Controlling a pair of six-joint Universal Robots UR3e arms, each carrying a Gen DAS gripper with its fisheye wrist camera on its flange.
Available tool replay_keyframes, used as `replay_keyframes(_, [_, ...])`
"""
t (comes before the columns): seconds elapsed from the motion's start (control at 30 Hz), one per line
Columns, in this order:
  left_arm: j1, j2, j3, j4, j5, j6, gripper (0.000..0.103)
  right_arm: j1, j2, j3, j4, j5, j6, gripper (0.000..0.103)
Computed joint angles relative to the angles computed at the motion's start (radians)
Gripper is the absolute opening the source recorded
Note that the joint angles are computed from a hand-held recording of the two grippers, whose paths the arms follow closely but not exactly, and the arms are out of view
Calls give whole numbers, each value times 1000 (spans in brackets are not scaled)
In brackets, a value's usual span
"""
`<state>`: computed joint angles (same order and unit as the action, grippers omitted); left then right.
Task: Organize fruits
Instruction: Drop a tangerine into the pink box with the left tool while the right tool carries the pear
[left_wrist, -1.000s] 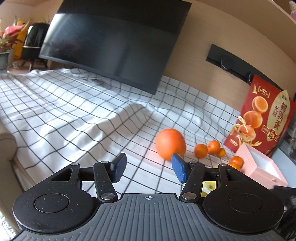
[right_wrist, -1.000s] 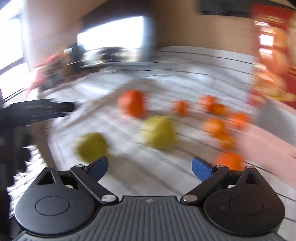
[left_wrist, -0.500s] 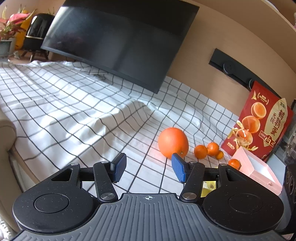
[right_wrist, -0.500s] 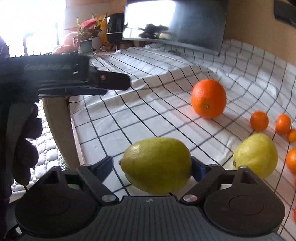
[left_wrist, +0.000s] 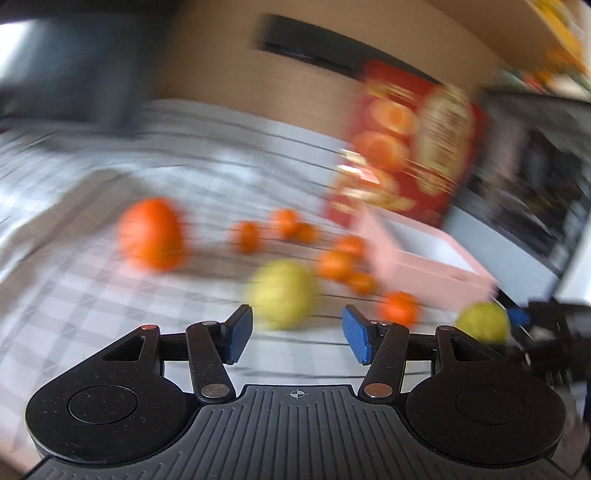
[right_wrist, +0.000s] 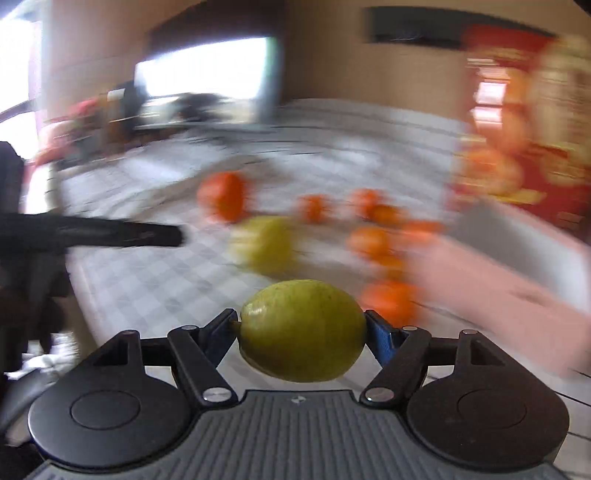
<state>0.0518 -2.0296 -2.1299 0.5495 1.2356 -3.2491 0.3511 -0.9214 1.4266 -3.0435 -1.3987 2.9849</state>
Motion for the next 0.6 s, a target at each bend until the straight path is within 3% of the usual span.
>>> replay_keyframes(0.13, [-189, -134, 312, -189, 110, 103, 59, -115, -118, 203, -105, -36, 28, 74])
replay_keyframes(0.3, [-328, -318, 699, -468, 273, 225, 61, -199, -166, 313, -187, -44, 59, 74])
replay_keyframes(0.4, [-332, -383, 851, -604, 287, 229, 61, -216, -175, 325, -177, -33, 51, 74])
replay_keyframes(0.6, [-327, -425, 947, -704, 286, 218, 63, -206, -181, 314, -124, -47, 37, 74])
